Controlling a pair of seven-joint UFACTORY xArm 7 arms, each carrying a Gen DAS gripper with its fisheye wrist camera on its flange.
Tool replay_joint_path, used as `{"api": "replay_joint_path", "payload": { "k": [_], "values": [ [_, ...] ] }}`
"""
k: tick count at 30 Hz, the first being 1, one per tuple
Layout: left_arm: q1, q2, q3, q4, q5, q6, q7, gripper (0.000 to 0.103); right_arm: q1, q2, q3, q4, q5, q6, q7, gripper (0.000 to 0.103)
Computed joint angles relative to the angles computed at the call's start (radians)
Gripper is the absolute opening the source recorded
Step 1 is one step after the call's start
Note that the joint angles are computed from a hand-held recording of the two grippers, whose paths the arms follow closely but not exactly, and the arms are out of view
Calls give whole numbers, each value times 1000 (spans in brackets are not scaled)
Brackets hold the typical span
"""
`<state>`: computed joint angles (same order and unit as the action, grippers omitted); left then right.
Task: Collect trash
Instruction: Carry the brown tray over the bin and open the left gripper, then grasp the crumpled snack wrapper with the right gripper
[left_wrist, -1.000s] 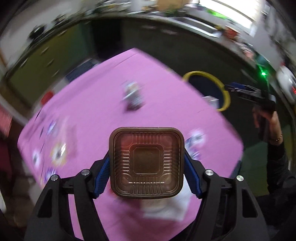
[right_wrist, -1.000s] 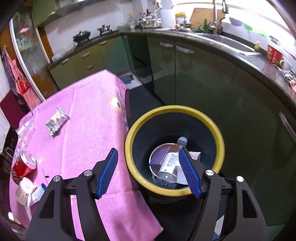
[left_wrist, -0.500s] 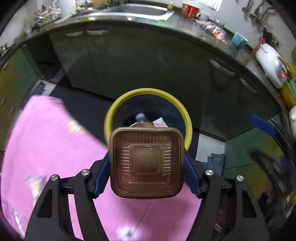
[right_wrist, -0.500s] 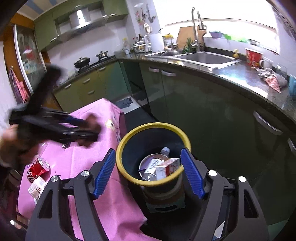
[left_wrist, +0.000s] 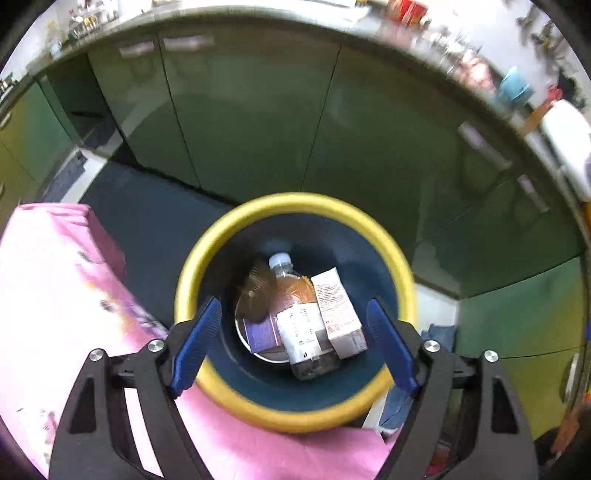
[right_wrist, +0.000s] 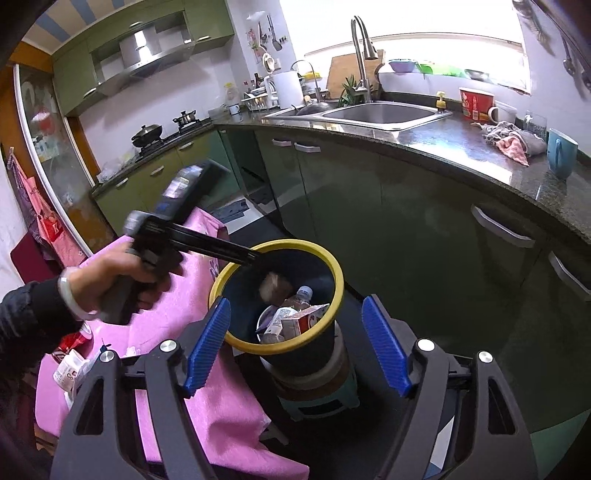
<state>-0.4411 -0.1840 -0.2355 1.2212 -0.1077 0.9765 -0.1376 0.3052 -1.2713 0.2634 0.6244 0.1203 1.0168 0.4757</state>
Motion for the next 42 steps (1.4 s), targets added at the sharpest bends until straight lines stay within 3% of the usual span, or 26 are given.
{"api": "replay_joint_path", "payload": {
  "k": [3, 4, 7, 15, 18, 22, 27, 30, 33, 35, 38, 42],
  "values": [
    [24, -163, 14, -67, -58, -2, 36, 77, 11, 12, 13, 11, 7, -3, 0, 74],
    [6, -258, 48, -101, -66, 14, 42, 79, 17, 27, 21, 15, 11, -14, -1, 75],
    [39, -460, 68, -162, -55, 66, 39, 85, 41, 95, 46, 33, 19, -46, -13, 78],
    [203, -929, 185, -238, 19, 357, 54, 87, 191, 429, 99, 156, 65, -226, -86, 78],
    [275, -1051, 224, -256, 48, 439, 63, 89, 304, 638, 100, 262, 102, -296, -183, 78],
    [342, -1151, 282, -272, 67, 537, 81, 89, 379, 873, 119, 422, 91, -292, -288, 75],
    [389, -1215, 346, -292, 69, 599, 112, 89, 386, 1088, 119, 579, 72, -252, -278, 67],
    [411, -1230, 367, -305, 71, 599, 129, 89, 375, 1209, 129, 675, -51, -298, -245, 67],
    [422, -1232, 376, -314, 58, 600, 135, 89, 394, 1406, 109, 869, -125, -252, -219, 67],
    [426, -1228, 373, -320, 55, 597, 144, 89, 440, 1547, 58, 1037, -177, -176, -143, 67],
    [430, -1224, 373, -322, 55, 600, 159, 89, 441, 1698, 39, 1232, -77, -85, -74, 67],
    [441, -1230, 374, -329, 69, 600, 181, 89, 515, 1876, -28, 1524, -118, 116, 19, 67]
  ]
}}
